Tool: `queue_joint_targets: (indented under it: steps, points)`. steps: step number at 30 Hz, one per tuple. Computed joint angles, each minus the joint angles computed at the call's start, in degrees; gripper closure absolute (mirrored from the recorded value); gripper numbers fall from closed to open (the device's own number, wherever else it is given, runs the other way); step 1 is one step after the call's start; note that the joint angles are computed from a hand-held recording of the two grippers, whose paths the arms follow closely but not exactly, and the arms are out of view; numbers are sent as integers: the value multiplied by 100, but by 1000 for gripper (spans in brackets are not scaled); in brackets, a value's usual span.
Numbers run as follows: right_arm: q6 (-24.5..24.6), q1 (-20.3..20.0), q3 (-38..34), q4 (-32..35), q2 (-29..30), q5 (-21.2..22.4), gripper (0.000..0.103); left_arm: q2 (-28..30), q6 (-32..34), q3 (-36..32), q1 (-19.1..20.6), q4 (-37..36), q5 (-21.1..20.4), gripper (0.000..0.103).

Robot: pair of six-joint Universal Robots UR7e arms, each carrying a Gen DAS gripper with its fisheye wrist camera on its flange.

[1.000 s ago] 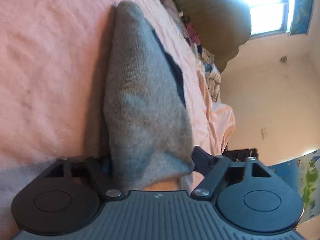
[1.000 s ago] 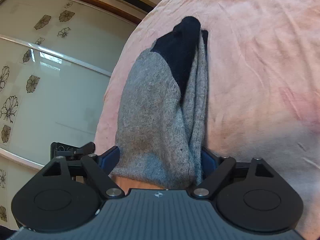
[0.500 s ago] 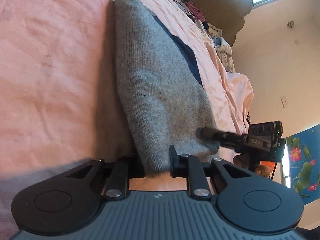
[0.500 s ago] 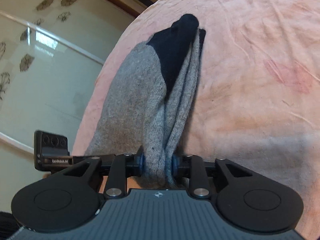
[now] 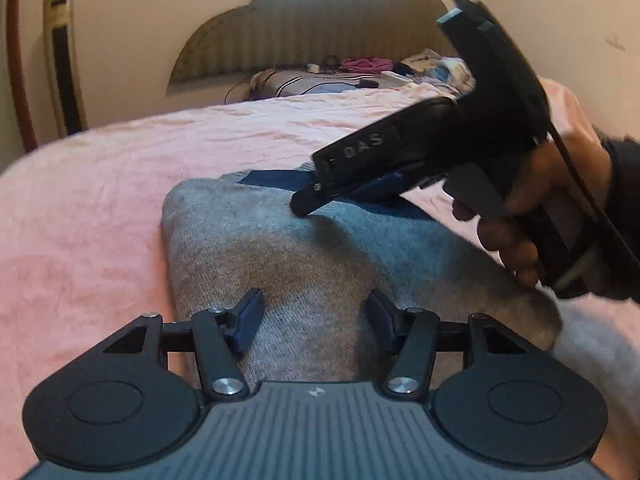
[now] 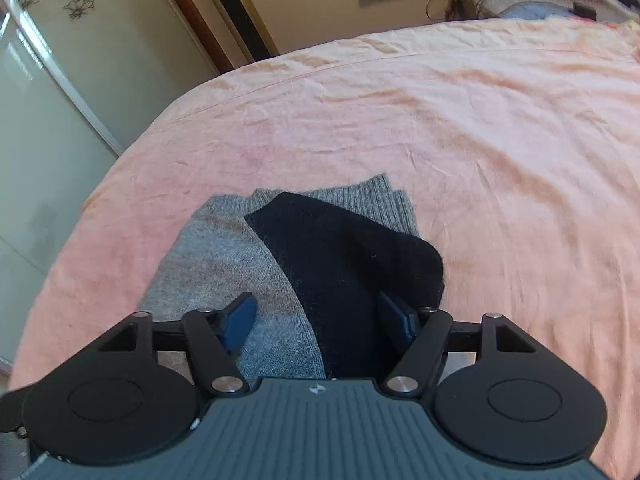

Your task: Fold small clothes

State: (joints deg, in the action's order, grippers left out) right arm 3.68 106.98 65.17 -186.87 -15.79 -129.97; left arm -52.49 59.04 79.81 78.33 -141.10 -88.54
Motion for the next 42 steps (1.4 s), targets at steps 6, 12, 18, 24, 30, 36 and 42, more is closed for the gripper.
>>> queue_joint_targets:
  steps: [6,12,18,24,30,36,42]
  points:
    - [523,200,-364,984,-23,-387,31,-92,-511,-149,-63,370,54,46]
    - [180,351,-1080,1286,376,-5,18,-158,-614,-43,-84,347,116,46]
    - [-454,226,-1629,1238,886,-386,7,-158,-608,4,-107,284,142,46]
    - [-117,462,-794,380,489,-379,12,-148,-584,26,-86,218,105,46]
    - [-240,321,6,-336,302,-49,0,-288,-448,280,-73,25,74,46]
    - [185,704,372,-647,103,-420,3,-669,-1010,549,30,-412,-87,39]
    - [406,859,826,-302,180,-994,0,-964,-612,921,147,-306,338,36]
